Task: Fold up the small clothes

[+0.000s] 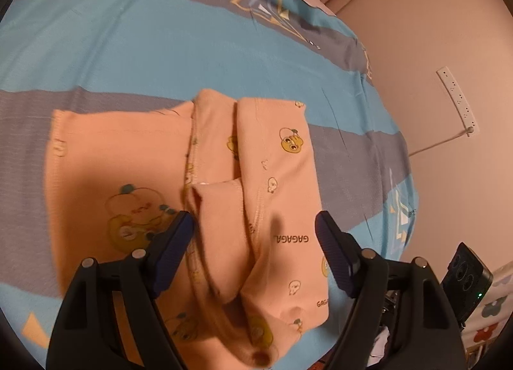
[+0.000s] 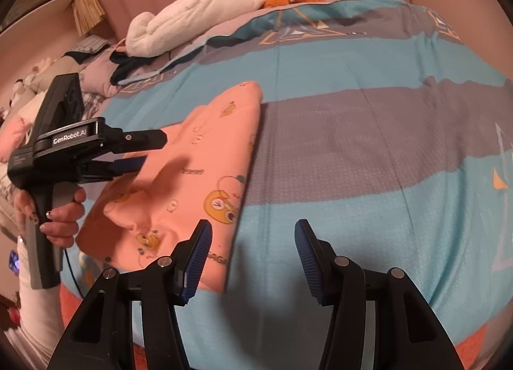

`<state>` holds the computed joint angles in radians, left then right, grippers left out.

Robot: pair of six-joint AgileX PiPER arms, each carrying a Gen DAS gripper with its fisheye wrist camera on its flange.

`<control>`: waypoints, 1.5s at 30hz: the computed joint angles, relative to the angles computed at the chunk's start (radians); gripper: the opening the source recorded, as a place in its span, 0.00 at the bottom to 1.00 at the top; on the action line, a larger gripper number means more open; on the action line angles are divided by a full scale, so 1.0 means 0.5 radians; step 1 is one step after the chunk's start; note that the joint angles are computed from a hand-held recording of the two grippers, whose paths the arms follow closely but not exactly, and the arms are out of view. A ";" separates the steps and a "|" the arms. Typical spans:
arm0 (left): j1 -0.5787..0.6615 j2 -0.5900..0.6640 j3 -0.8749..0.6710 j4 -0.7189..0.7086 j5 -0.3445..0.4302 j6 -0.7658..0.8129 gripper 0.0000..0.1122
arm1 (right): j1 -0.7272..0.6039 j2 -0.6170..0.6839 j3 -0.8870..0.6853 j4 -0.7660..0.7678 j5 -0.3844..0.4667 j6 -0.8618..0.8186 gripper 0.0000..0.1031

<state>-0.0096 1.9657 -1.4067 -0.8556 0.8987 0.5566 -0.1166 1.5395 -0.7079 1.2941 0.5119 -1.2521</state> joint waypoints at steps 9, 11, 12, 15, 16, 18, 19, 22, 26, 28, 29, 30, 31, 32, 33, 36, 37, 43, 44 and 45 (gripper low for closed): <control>-0.040 0.114 -0.133 0.039 -0.038 -0.098 0.42 | -0.062 0.043 0.010 0.056 0.049 -0.072 0.51; -0.070 0.121 -0.133 0.110 -0.096 -0.171 0.33 | -0.058 0.050 0.010 0.057 0.050 -0.063 0.51; -0.082 0.107 -0.110 0.114 -0.139 -0.166 0.26 | -0.055 0.052 0.009 0.053 0.050 -0.054 0.51; -0.095 0.052 -0.023 0.060 -0.228 -0.094 0.11 | -0.050 0.049 0.013 0.059 0.044 -0.057 0.51; -0.100 0.016 0.020 0.078 -0.273 -0.091 0.09 | -0.052 0.051 0.011 0.055 0.048 -0.052 0.51; -0.151 -0.074 0.094 0.169 -0.392 -0.150 0.08 | -0.048 0.055 0.013 0.051 0.043 -0.037 0.51; -0.166 -0.111 0.121 0.184 -0.434 -0.157 0.08 | -0.047 0.054 0.013 0.048 0.041 -0.027 0.51; -0.167 -0.247 0.220 0.130 -0.503 -0.075 0.07 | -0.051 0.046 0.017 0.047 0.043 -0.032 0.51; -0.156 -0.428 0.318 0.177 -0.560 -0.048 0.07 | -0.053 0.028 0.019 0.053 0.043 -0.052 0.51; -0.133 -0.535 0.386 0.207 -0.603 -0.038 0.05 | -0.057 0.019 0.022 0.073 0.059 -0.077 0.51; -0.129 -0.578 0.412 0.235 -0.634 -0.039 0.05 | -0.056 0.013 0.024 0.081 0.063 -0.088 0.51; -0.113 -0.620 0.440 0.261 -0.657 -0.046 0.05 | -0.051 0.008 0.025 0.089 0.064 -0.101 0.51; -0.072 -0.652 0.458 0.248 -0.647 -0.008 0.05 | -0.045 0.006 0.025 0.091 0.064 -0.106 0.51; -0.024 -0.673 0.476 0.209 -0.630 0.045 0.05 | -0.034 0.004 0.023 0.091 0.060 -0.107 0.51; 0.003 -0.691 0.498 0.193 -0.640 0.061 0.04 | -0.024 0.004 0.022 0.098 0.057 -0.114 0.51; 0.115 -0.675 0.514 0.163 -0.596 0.101 0.04 | 0.007 0.016 0.006 0.101 0.061 -0.122 0.51; 0.152 -0.657 0.507 0.140 -0.545 0.118 0.03 | 0.019 0.020 0.001 0.098 0.054 -0.119 0.51; 0.303 -0.493 0.445 0.078 -0.315 0.083 0.06 | 0.066 0.024 -0.014 0.073 0.026 -0.088 0.51; 0.322 -0.459 0.428 0.019 -0.256 0.122 0.08 | 0.067 0.023 -0.013 0.068 0.027 -0.087 0.51; 0.326 -0.431 0.411 -0.012 -0.217 0.135 0.16 | 0.066 0.020 -0.009 0.067 0.027 -0.087 0.51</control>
<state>0.1535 1.7502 -1.2011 -0.8615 0.7902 0.6240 -0.0835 1.5493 -0.7126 1.3274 0.5253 -1.2955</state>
